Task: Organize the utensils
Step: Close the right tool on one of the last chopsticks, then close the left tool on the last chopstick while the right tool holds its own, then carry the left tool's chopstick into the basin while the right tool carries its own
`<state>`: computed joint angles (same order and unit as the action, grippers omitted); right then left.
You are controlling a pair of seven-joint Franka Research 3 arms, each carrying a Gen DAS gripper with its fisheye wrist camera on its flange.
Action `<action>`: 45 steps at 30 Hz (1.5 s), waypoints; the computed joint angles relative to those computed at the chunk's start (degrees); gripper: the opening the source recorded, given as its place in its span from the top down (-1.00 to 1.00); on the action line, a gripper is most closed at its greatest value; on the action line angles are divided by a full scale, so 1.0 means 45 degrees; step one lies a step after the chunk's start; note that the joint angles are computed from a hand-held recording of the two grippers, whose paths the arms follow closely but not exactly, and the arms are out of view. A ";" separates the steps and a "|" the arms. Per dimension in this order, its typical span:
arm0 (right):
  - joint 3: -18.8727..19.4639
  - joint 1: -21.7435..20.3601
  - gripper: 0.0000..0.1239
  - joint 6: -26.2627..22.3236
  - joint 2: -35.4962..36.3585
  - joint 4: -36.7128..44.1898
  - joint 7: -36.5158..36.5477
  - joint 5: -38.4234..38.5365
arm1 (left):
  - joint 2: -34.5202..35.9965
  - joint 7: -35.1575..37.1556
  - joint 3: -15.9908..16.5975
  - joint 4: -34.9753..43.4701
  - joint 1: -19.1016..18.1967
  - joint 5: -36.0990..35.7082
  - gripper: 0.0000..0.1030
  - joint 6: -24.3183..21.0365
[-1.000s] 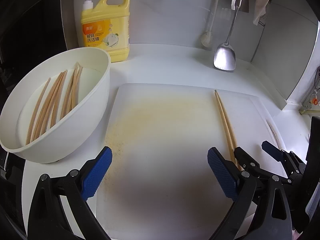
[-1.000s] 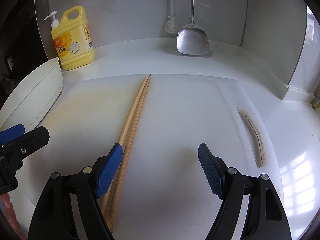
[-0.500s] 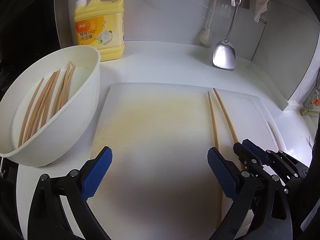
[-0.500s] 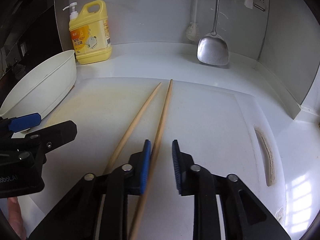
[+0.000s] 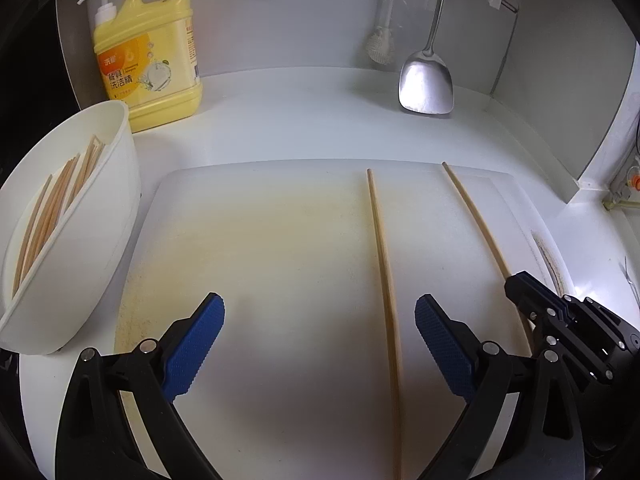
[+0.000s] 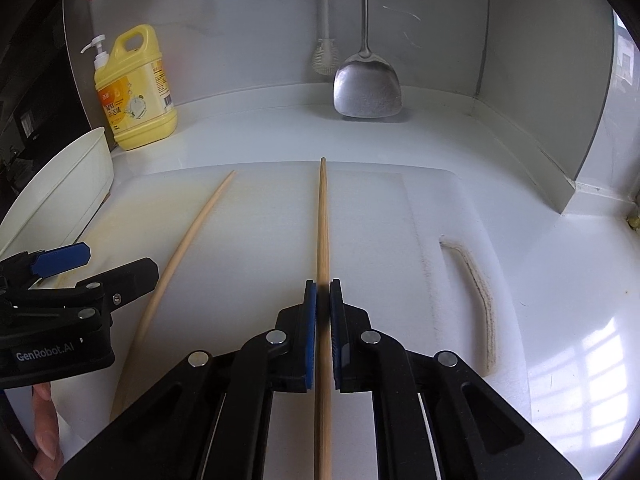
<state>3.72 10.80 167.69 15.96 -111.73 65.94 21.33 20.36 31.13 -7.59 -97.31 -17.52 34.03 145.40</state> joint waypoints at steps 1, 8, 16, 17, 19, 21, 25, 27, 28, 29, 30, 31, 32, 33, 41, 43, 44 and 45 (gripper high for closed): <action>0.0050 -0.0107 0.89 -0.0066 -0.0009 0.0013 -0.0095 0.0130 | 0.0121 0.0018 0.0004 0.0156 -0.0036 0.0013 -0.84 -0.0120; 0.0321 -0.0502 0.89 -0.0373 -0.0043 0.0113 -0.0940 0.1083 | 0.0717 0.0316 0.0021 0.0888 -0.0164 -0.0150 -0.84 -0.0756; -0.0204 -0.0083 0.62 -0.0324 0.0085 0.0288 -0.0317 0.0175 | 0.1034 -0.0111 0.0285 0.1282 -0.0437 0.0339 -0.89 -0.0854; -0.0252 -0.0024 0.62 -0.0263 0.0087 0.0269 -0.0230 0.0020 | 0.1051 -0.0188 0.0317 0.1299 -0.0469 0.0421 -0.89 -0.0853; -0.0307 0.0041 0.62 -0.0090 0.0099 0.0215 -0.0156 -0.0250 | 0.1052 -0.0250 0.0330 0.1308 -0.0494 0.0504 -0.89 -0.0884; -0.0302 0.0040 0.62 -0.0001 0.0128 0.0214 -0.0122 -0.0384 | 0.1046 -0.0199 0.0281 0.1279 -0.0448 0.0479 -0.80 -0.0751; -0.0414 0.0151 0.64 0.0245 0.0106 0.0091 -0.0015 -0.0824 | 0.0912 -0.0434 0.0354 0.1112 -0.0601 0.0911 -0.34 -0.0498; -0.0407 0.0161 0.71 0.0341 0.0092 0.0035 0.0011 -0.0934 | 0.0906 -0.0391 0.0332 0.1101 -0.0639 0.1050 -0.01 -0.0384; -0.0501 0.0242 0.77 0.0387 0.0102 0.0030 0.0147 -0.1087 | 0.0894 -0.0391 0.0326 0.1094 -0.0661 0.1101 0.12 -0.0344; -0.0544 0.0272 0.79 0.0417 0.0098 0.0016 0.0232 -0.1183 | 0.0886 -0.0391 0.0316 0.1096 -0.0680 0.1129 0.33 -0.0329; -0.0528 0.0249 0.84 0.0403 0.0103 0.0032 0.0263 -0.1202 | 0.0880 -0.0340 0.0292 0.1096 -0.0677 0.1129 0.56 -0.0293; -0.0535 0.0248 0.88 0.0388 0.0107 0.0045 0.0309 -0.1248 | 0.0893 -0.0282 0.0280 0.1128 -0.0695 0.1142 0.68 -0.0324; -0.0529 0.0234 0.90 0.0359 0.0102 0.0048 0.0321 -0.1284 | 0.0910 -0.0184 0.0251 0.1169 -0.0700 0.1119 0.82 -0.0363; -0.0512 0.0213 0.90 0.0329 0.0100 0.0055 0.0322 -0.1301 | 0.0917 -0.0104 0.0231 0.1192 -0.0705 0.1089 0.86 -0.0409; 0.0430 -0.0738 0.90 -0.0895 -0.0078 0.0365 -0.0836 0.0764 | 0.0301 0.0767 -0.0272 0.0440 -0.0045 -0.0735 0.87 -0.0055; 0.0489 -0.0779 0.90 -0.1197 -0.0301 0.0322 -0.1157 0.1259 | -0.0041 0.0853 -0.0329 0.0168 -0.0001 -0.1004 0.87 -0.0144; 0.0506 -0.0780 0.90 -0.1345 -0.0429 0.0311 -0.1329 0.1485 | -0.0267 0.0945 -0.0386 -0.0005 0.0056 -0.1181 0.87 -0.0191; 0.0554 -0.0811 0.90 -0.1528 -0.0567 0.0324 -0.1569 0.1798 | -0.0531 0.1014 -0.0442 -0.0213 0.0125 -0.1388 0.87 -0.0282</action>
